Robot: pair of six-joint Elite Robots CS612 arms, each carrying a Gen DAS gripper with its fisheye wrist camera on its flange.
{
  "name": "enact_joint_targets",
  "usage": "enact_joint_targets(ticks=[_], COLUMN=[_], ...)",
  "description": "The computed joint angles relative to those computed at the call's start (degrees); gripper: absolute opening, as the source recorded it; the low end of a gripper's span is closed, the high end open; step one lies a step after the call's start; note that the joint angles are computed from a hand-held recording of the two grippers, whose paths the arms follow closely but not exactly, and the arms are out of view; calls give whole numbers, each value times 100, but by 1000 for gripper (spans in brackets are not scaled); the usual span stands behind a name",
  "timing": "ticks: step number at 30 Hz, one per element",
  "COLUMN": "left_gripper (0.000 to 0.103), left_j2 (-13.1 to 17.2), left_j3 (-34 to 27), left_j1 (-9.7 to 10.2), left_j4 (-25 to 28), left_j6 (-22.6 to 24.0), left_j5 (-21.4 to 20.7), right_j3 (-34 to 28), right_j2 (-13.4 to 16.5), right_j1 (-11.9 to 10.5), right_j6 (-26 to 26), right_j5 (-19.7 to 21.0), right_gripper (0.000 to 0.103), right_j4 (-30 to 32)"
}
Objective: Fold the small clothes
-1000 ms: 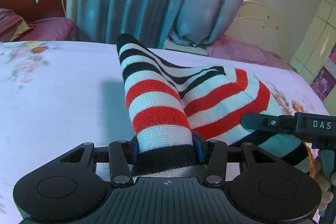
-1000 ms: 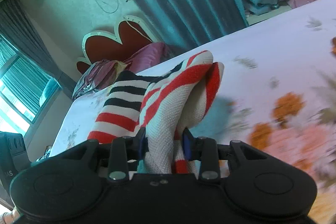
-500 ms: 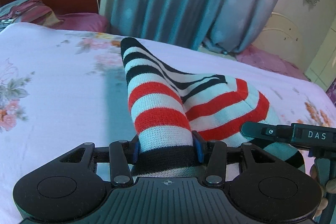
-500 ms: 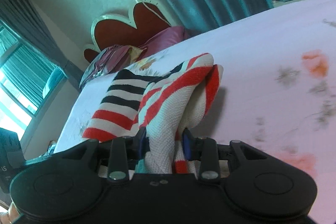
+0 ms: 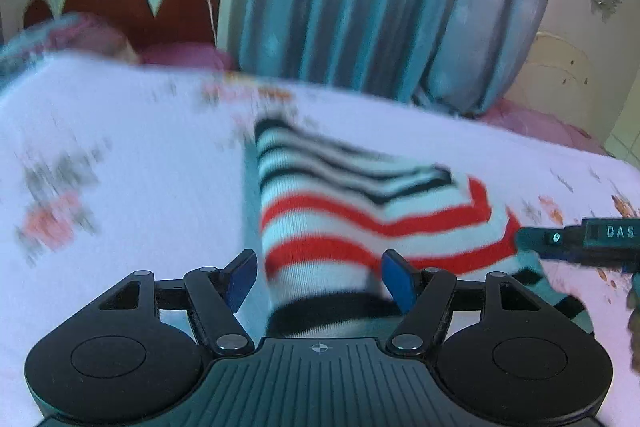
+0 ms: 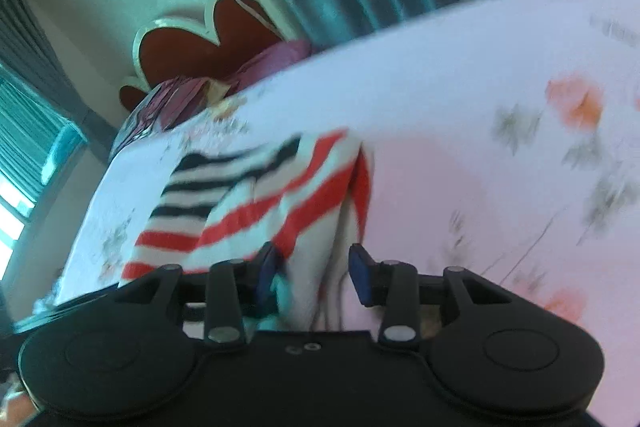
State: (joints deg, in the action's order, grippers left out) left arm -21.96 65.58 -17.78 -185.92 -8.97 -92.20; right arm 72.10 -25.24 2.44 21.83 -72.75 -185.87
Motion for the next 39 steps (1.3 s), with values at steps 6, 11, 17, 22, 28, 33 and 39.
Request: enact_joint_targets(ticks=[6, 11, 17, 22, 28, 33, 39], left_gripper=[68, 68, 68, 68, 68, 69, 74], left_j2=[122, 470, 553, 200, -265, -359, -472], left_j3=[-418, -1115, -1236, -534, 411, 794, 933], left_j1=[-18, -48, 11, -7, -29, -99, -100], left_j4=[162, 1033, 1304, 630, 188, -49, 42], left_j6=[-23, -144, -640, -319, 50, 360, 359], left_j5=[-45, 272, 46, -14, -206, 72, 51], right_j3=[-414, -999, -1269, -748, 139, 494, 492], right_j2=[62, 333, 514, 190, -238, -325, -303], right_j1=[173, 286, 329, 381, 494, 624, 678], right_j6=[-685, -884, -968, -1128, -1329, -1488, -1269], right_j5=[-491, -692, -1157, -1094, -1052, -1474, -1727], right_gripper=[33, 30, 19, 24, 24, 22, 21], right_j4=[-26, 595, 1187, 691, 13, 18, 119])
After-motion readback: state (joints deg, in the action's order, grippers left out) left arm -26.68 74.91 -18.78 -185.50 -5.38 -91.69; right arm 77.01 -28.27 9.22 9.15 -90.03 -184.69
